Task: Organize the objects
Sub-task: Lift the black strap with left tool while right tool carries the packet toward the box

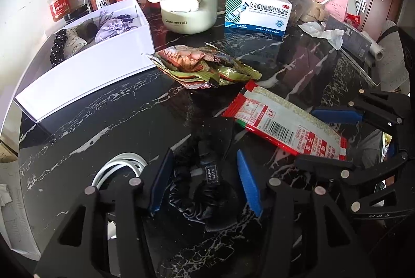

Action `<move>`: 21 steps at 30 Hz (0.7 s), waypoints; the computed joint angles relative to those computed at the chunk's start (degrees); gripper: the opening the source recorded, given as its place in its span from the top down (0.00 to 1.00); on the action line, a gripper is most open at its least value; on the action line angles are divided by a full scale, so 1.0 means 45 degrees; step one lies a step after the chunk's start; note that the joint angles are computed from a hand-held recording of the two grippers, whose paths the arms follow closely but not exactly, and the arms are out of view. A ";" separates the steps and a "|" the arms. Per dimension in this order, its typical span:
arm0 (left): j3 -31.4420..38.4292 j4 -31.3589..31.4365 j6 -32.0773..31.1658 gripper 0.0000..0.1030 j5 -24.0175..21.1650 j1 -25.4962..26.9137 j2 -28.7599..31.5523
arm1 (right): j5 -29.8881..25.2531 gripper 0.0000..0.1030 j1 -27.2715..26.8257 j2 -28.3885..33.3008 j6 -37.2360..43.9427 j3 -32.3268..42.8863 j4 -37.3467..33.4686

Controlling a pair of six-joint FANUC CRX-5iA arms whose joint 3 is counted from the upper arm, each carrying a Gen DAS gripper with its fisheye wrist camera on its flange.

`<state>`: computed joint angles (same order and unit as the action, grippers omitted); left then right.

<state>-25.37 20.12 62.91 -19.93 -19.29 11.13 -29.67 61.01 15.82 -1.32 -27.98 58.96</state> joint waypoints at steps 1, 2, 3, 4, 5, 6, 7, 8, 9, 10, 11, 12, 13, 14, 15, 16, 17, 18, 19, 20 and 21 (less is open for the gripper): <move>0.0121 -0.0209 0.0233 0.58 -0.0159 0.0012 0.0024 | 0.0019 0.49 -0.0019 -0.0016 -0.0153 -0.0045 0.0107; 0.0253 -0.0456 0.0490 0.59 -0.0306 0.0006 0.0051 | 0.0027 0.51 -0.0051 -0.0032 -0.0364 -0.0099 0.0284; 0.0330 -0.0599 0.0652 0.64 -0.0416 -0.0009 0.0047 | 0.0153 0.52 -0.0145 -0.0082 -0.0916 -0.0241 0.0649; 0.0304 -0.0440 0.0497 0.67 -0.0445 -0.0021 0.0041 | 0.0237 0.54 -0.0203 -0.0135 -0.1327 -0.0365 0.0954; 0.0266 -0.0321 0.0346 0.73 -0.0444 -0.0039 0.0027 | 0.0326 0.54 -0.0244 -0.0176 -0.1427 -0.0427 0.1058; 0.0338 -0.0370 0.0367 0.75 -0.0618 -0.0046 0.0035 | 0.0398 0.54 -0.0263 -0.0215 -0.1439 -0.0466 0.1080; 0.0419 -0.0263 0.0324 0.76 -0.0919 -0.0032 0.0041 | 0.0518 0.55 -0.0308 -0.0271 -0.1521 -0.0525 0.1113; 0.0390 0.0294 -0.0083 0.77 -0.1185 0.0027 0.0059 | 0.0677 0.55 -0.0354 -0.0328 -0.1578 -0.0573 0.1091; 0.0305 0.0871 -0.0476 0.78 -0.1340 0.0075 0.0063 | 0.0834 0.55 -0.0394 -0.0387 -0.1589 -0.0607 0.1019; 0.0285 0.1022 -0.0547 0.78 -0.1378 0.0081 0.0057 | 0.0893 0.55 -0.0400 -0.0424 -0.1572 -0.0620 0.0944; 0.0405 0.0664 -0.0205 0.78 -0.1412 0.0060 0.0062 | 0.0901 0.55 -0.0376 -0.0436 -0.1480 -0.0592 0.0788; 0.0558 0.0212 0.0235 0.78 -0.1472 0.0031 0.0072 | 0.0890 0.55 -0.0349 -0.0442 -0.1395 -0.0568 0.0666; 0.0602 0.0110 0.0369 0.78 -0.1519 0.0034 0.0063 | 0.0878 0.55 -0.0323 -0.0474 -0.1306 -0.0562 0.0575; 0.0542 0.0308 0.0232 0.78 -0.1513 0.0059 0.0028 | 0.0885 0.55 -0.0307 -0.0504 -0.1284 -0.0576 0.0555; 0.0461 0.0504 0.0070 0.78 -0.1474 0.0090 -0.0033 | 0.0914 0.55 -0.0303 -0.0552 -0.1286 -0.0610 0.0557; 0.0422 0.0497 0.0084 0.78 -0.1440 0.0103 -0.0110 | 0.0928 0.55 -0.0293 -0.0599 -0.1290 -0.0629 0.0533; 0.0424 0.0386 0.0186 0.78 -0.1442 0.0118 -0.0174 | 0.0926 0.55 -0.0290 -0.0622 -0.1301 -0.0634 0.0526; 0.0440 0.0274 0.0293 0.78 -0.1470 0.0142 -0.0233 | 0.0908 0.55 -0.0272 -0.0633 -0.1298 -0.0619 0.0504; 0.0429 0.0228 0.0336 0.78 -0.1500 0.0183 -0.0295 | 0.0893 0.55 -0.0253 -0.0645 -0.1220 -0.0588 0.0416; 0.0437 0.0137 0.0454 0.78 -0.1538 0.0217 -0.0351 | 0.0869 0.55 -0.0229 -0.0650 -0.1095 -0.0538 0.0300; 0.0445 0.0069 0.0543 0.78 -0.1576 0.0260 -0.0402 | 0.0868 0.55 -0.0227 -0.0664 -0.1071 -0.0528 0.0296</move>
<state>-23.36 20.43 65.35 -27.02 -18.12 9.32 -25.76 59.99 12.83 -6.14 -30.36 60.29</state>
